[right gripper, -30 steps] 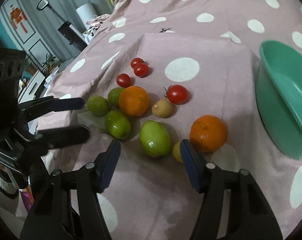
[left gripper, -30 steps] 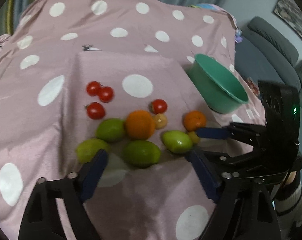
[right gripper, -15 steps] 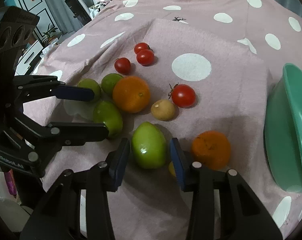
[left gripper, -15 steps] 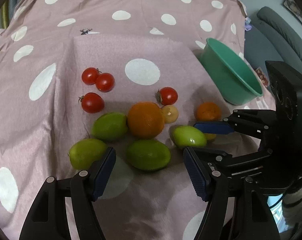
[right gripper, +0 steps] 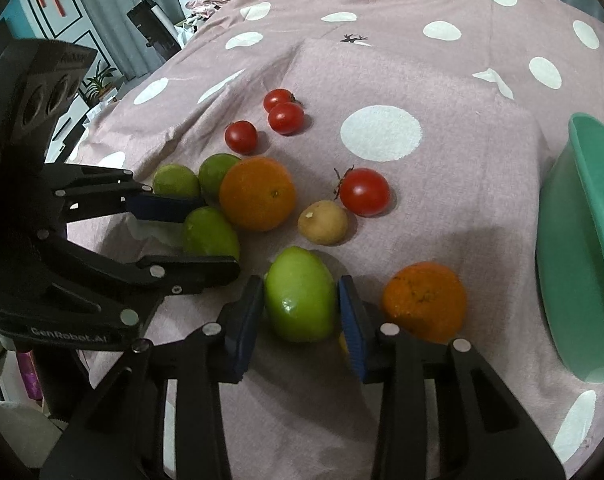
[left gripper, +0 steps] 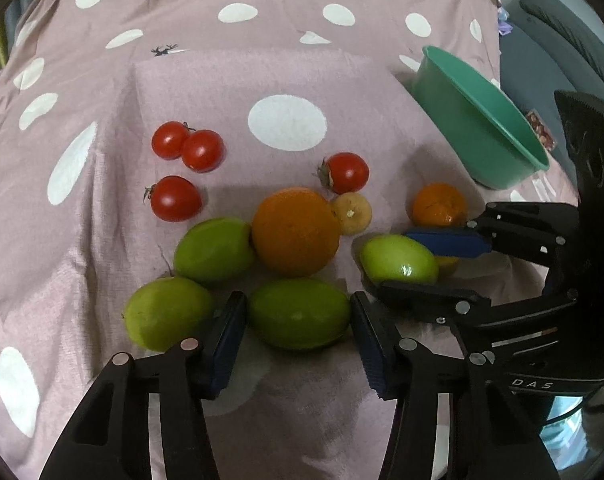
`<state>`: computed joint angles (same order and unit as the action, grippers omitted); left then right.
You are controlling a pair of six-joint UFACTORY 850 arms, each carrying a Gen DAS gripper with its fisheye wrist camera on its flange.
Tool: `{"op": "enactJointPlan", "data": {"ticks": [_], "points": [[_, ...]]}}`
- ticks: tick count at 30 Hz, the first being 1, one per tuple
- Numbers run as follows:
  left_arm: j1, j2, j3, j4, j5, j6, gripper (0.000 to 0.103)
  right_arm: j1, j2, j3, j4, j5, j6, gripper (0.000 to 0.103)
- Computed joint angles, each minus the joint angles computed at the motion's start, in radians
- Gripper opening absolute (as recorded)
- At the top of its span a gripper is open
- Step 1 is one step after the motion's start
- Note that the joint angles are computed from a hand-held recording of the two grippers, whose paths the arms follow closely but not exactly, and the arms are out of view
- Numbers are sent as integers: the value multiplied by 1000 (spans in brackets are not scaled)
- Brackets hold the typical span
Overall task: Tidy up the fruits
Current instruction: 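Grasp a green lime with the right gripper while the left gripper grasps another lime, then carry both limes over the teal bowl and open both grippers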
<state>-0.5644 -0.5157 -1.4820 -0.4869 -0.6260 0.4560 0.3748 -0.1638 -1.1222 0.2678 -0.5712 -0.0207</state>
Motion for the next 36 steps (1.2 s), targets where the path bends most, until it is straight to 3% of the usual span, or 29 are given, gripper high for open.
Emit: {"op": "enactJointPlan", "data": {"ticks": [24,36], "points": [[7,81,55,-89,83,58,53,-14,73,38,37,57,31,38],[-10,83,0,-104,120,59,53,-47,163,69,-5,121,94,38]]}}
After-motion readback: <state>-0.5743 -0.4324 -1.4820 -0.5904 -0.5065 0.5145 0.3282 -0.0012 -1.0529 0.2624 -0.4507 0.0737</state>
